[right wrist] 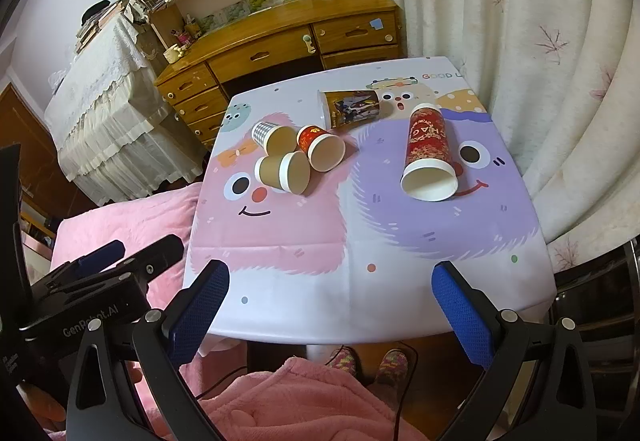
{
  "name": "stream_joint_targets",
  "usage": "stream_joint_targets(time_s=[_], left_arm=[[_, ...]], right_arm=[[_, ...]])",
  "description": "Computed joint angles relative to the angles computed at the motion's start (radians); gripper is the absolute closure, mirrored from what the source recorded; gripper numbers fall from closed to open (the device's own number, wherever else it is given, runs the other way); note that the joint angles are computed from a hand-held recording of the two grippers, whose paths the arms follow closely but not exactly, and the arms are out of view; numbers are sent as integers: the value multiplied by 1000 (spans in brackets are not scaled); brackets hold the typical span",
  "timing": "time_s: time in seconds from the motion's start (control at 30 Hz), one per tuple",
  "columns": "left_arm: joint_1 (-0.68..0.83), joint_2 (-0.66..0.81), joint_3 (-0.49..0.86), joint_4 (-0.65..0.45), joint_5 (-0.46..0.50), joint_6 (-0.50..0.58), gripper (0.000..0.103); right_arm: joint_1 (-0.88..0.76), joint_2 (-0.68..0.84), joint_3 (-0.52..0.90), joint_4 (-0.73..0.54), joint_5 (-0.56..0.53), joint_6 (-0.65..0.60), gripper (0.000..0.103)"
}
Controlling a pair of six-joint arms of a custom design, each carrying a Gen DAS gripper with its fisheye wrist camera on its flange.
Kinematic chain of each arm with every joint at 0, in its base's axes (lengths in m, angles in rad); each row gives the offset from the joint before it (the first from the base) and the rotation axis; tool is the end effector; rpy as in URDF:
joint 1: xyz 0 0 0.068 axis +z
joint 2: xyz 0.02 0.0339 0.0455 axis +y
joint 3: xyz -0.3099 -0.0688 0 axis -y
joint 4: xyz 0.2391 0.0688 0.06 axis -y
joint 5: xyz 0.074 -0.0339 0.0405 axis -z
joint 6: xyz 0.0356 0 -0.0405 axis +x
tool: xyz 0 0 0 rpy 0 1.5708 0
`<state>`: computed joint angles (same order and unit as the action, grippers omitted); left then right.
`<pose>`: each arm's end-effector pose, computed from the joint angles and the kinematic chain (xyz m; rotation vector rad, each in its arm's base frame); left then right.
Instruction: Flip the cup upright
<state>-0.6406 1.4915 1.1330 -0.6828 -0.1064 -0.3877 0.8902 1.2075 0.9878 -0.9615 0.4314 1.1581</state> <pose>0.2393 -0.1737 0.3003 0.2929 2.6042 -0.2279 0.1353 0.1435 0.3113 0.4538 2.5347 0.1406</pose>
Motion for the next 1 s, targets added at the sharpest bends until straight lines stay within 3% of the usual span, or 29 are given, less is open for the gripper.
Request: stream_joint_targets(time_s=[0.33,0.73,1.0], left_arm=[[30,-23,-19,33,25,58,9],[81,-91,-95,58,77,136,9],[92,-125,-130,62,161,151,9]], right_arm=[[59,20,26,-38,71,84,1],[291,147,115,-176,246,344,1],[410,231,173,-276,255,516,1]])
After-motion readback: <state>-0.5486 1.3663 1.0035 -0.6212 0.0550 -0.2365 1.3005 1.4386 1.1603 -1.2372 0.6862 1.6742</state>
